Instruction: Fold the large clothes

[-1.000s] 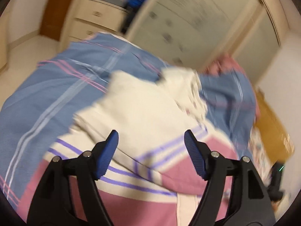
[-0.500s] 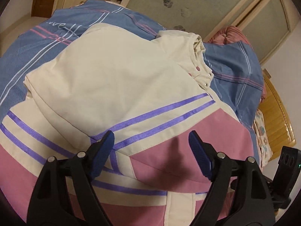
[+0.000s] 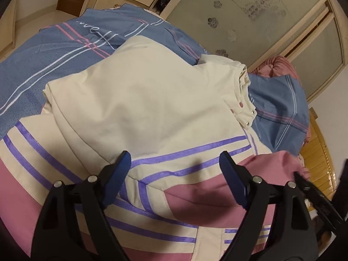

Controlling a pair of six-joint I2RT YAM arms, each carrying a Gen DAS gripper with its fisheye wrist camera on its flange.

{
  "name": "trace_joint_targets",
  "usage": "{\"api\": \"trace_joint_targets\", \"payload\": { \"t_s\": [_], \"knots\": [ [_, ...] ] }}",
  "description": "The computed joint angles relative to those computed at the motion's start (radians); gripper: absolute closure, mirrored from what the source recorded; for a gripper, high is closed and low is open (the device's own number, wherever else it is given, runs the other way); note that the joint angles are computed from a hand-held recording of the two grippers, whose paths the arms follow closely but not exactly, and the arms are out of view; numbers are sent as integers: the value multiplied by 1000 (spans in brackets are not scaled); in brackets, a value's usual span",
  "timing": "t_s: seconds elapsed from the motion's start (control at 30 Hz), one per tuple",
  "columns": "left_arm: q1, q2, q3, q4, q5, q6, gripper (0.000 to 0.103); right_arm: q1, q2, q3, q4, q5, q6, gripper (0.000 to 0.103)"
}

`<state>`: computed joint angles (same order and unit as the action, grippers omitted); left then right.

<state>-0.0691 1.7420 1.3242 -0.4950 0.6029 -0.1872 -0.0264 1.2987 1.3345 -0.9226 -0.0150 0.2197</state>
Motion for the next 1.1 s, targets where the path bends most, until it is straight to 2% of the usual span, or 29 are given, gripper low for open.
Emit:
{"api": "trace_joint_targets", "payload": {
  "t_s": [0.03,0.1,0.17,0.23,0.27,0.3,0.37,0.43,0.47,0.53,0.6,0.67,0.73,0.83,0.97,1.03,1.1],
  "knots": [
    [-2,-5,4,-8,-3,4,18,-52,31,-29,2,-37,2,59],
    [3,-26,11,-30,8,19,18,-136,26,-108,13,-91,5,49],
    [9,-65,12,-39,-24,46,14,-215,-76,-213,55,-187,-9,44],
    [9,-112,-4,-18,-81,70,12,-287,-205,-276,44,-189,-2,22],
    [7,-133,-9,-15,-105,86,11,-318,-265,-295,47,-192,6,21],
    [4,-144,-11,-16,-115,101,11,-339,-338,-317,56,-174,29,21],
    [-7,-155,-13,-22,-109,134,11,-345,-469,-327,82,-68,80,21],
    [-24,-147,-3,-49,-102,170,11,-282,-476,-287,54,-63,68,25],
    [-36,-137,6,-73,-105,189,11,-244,-450,-268,36,-77,63,27],
    [-56,-118,24,-112,-122,219,11,-106,-371,-238,-5,-70,77,41],
    [-67,-101,33,-133,-144,248,11,-8,-300,-236,-1,-16,92,46],
    [-64,-85,41,-142,-163,255,11,52,-210,-238,31,56,98,47],
    [-44,-62,55,-153,-153,249,11,21,-87,-216,72,34,101,48],
    [-7,-30,80,-176,-126,222,11,-66,54,-193,153,4,96,56],
    [10,-23,81,-169,-111,200,11,-126,187,-137,250,0,97,58],
    [5,-20,81,-172,-110,200,11,-119,245,-97,246,24,77,56],
    [-3,-16,81,-180,-110,202,11,-97,235,-87,204,51,60,56]
  ]
}}
